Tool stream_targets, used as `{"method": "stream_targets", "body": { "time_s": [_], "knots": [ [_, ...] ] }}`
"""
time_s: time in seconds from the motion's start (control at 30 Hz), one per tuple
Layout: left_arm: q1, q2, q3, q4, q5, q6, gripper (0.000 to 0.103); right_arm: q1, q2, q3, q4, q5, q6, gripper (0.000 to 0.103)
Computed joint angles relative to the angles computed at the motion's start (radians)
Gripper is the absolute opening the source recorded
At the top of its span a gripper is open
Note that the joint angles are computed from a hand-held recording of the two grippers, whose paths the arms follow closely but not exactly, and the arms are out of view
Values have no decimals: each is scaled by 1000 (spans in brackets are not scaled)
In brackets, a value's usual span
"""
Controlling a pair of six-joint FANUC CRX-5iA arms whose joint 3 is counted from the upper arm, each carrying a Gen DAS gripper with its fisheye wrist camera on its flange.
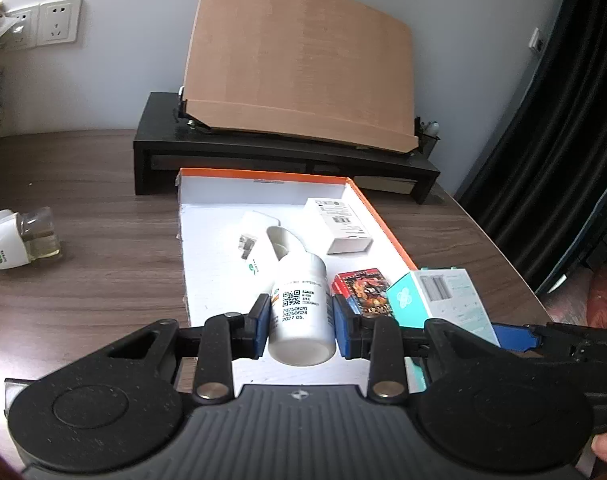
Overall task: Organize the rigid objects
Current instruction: 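Carry the bandage box and pill bottle over the white box with both grippers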
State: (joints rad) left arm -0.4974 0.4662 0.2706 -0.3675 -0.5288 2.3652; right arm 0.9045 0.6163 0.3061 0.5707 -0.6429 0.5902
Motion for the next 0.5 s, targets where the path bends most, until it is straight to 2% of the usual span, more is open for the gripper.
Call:
{"method": "stream_targets", "body": {
  "time_s": [0.5],
  "knots": [
    [-17,-24,10,-120,-76,159,33,8,61,138,-195,-25,250,84]
  ]
}}
